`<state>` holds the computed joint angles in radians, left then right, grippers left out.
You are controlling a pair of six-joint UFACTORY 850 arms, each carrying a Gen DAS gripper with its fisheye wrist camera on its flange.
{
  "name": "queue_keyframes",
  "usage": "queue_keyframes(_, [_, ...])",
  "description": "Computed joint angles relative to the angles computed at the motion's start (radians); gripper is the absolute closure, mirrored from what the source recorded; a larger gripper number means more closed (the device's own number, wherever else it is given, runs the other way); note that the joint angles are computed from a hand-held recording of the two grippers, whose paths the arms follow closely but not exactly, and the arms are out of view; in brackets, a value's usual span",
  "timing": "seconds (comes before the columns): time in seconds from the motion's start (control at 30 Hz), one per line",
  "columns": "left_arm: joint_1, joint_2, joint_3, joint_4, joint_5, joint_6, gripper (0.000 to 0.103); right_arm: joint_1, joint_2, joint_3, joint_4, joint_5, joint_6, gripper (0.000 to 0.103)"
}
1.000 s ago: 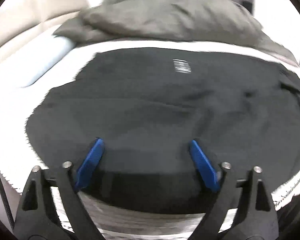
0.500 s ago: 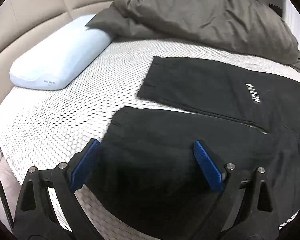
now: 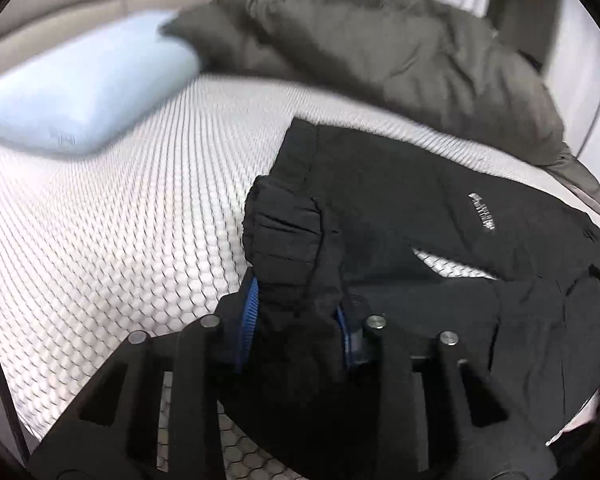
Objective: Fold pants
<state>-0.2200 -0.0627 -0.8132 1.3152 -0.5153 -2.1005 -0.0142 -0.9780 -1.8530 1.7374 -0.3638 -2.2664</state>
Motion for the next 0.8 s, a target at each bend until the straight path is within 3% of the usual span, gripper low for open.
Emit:
queue_keyframes(0.13, [0.054, 0.015, 0.028, -0.07, 0.093, -0.004, 0.072, -0.003, -0.002, -0.004, -0.025, -0.018, 0.018, 0.0])
queue_keyframes(0.2, [0.077, 0.001, 0.028, -0.113, 0.118, 0.021, 0.065, -0.002, -0.002, -0.003, -0.038, -0.026, 0.019, 0.0])
queue_keyframes(0.23, [0.074, -0.004, 0.026, -0.11, 0.105, 0.022, 0.064, 0.0, 0.001, 0.004, -0.011, -0.022, -0.014, 0.0])
queue_keyframes(0.3, [0.06, -0.017, -0.003, -0.183, 0.033, 0.081, 0.046, -0.001, 0.0, 0.005, -0.004, -0.025, -0.024, 0.0])
queue_keyframes(0.37, [0.042, -0.019, -0.035, -0.274, -0.056, 0.135, 0.042, -0.004, -0.003, -0.002, -0.026, -0.033, 0.002, 0.0])
queue_keyframes(0.5, [-0.046, -0.008, -0.086, -0.326, -0.202, 0.201, 0.021, -0.006, 0.001, 0.003, -0.015, -0.039, -0.008, 0.0])
queue_keyframes(0.63, [-0.176, -0.017, -0.142, -0.29, -0.292, 0.183, 0.014, -0.011, 0.012, 0.019, 0.01, -0.063, -0.031, 0.0])
queue_keyframes(0.7, [-0.214, -0.05, -0.188, -0.249, -0.28, 0.159, 0.004, -0.014, 0.025, 0.042, 0.046, -0.091, -0.078, 0.0])
queue_keyframes(0.8, [-0.269, -0.134, -0.289, -0.192, -0.216, 0.168, 0.001, -0.015, 0.046, 0.079, 0.066, -0.138, -0.128, 0.0])
